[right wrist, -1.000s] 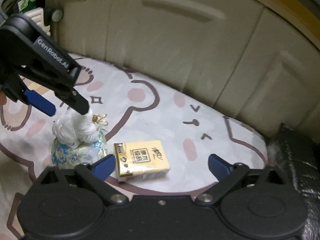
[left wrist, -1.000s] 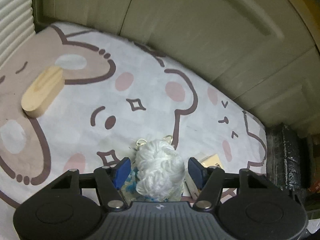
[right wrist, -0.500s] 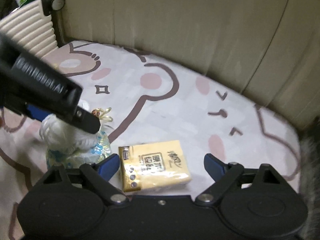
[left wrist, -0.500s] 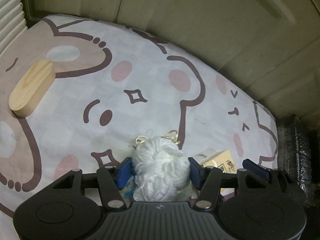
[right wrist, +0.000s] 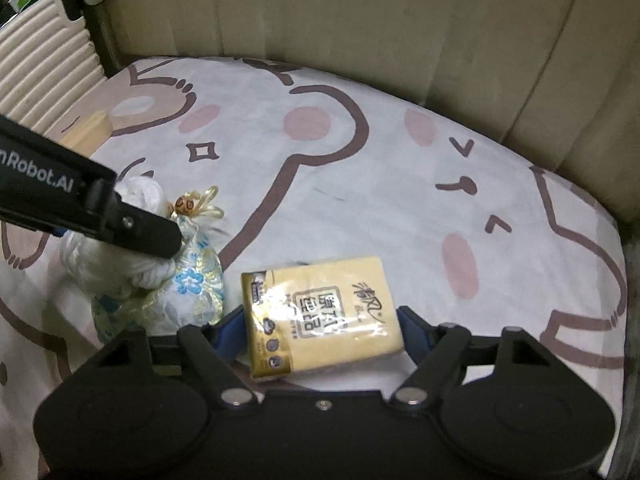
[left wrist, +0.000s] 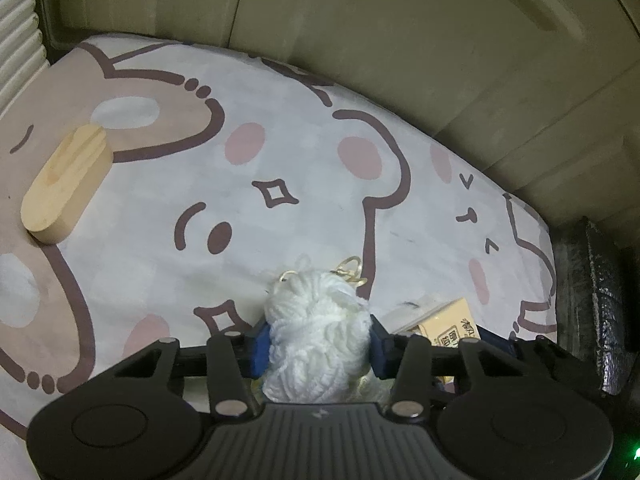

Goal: Organize objects
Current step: 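Close left gripper on the white yarn while right gripper grasps the yellow tissue pack, then lift and carry the yarn with left tool while right tool carries the tissue pack to the box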

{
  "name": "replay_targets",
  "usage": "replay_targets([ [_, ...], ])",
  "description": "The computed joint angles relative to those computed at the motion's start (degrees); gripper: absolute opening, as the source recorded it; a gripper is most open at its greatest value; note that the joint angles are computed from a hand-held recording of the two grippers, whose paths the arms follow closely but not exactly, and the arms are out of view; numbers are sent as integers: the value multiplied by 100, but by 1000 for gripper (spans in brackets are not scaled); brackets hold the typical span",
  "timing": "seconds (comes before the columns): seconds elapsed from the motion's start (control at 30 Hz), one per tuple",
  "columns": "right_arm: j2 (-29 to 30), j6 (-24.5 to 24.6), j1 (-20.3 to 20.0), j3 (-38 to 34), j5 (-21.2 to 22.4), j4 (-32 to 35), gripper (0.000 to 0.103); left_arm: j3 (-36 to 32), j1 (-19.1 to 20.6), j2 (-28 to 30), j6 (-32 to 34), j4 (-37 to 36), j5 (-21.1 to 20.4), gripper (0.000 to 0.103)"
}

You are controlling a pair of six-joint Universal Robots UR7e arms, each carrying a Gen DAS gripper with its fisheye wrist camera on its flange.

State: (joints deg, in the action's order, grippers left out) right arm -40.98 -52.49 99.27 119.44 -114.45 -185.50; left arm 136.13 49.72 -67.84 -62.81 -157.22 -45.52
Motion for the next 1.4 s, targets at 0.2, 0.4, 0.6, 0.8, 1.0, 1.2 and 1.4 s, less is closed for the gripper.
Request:
replay_targets([
  [0.2, -104, 438, 17, 51, 4, -108, 78, 93, -210, -258, -152, 354, 256, 47],
  [0.4, -446, 1077, 35, 212, 248, -214, 78, 173, -477, -590, -501, 924, 478, 47],
  [0.6, -810, 1543, 143, 382, 288, -106, 78, 180, -866, -878, -861, 1799, 715, 47],
  [0.8, -1169, 1798, 229, 604, 281, -88, 78, 218, -1295, -1192, -1233, 2719, 969, 47],
  [1.0, -1530, 2054, 292, 817, 275, -119, 78, 173, -1668, -1445, -1724, 3734, 1161, 48],
  [1.2, -1906, 2176, 344, 1046, 333, -151, 78, 106, -1975, -1542, -2013, 4419, 1266, 48],
  [1.4, -2247, 2192, 410, 1274, 352, -161, 78, 13, -2285, -1497, -2341, 5056, 1279, 48],
])
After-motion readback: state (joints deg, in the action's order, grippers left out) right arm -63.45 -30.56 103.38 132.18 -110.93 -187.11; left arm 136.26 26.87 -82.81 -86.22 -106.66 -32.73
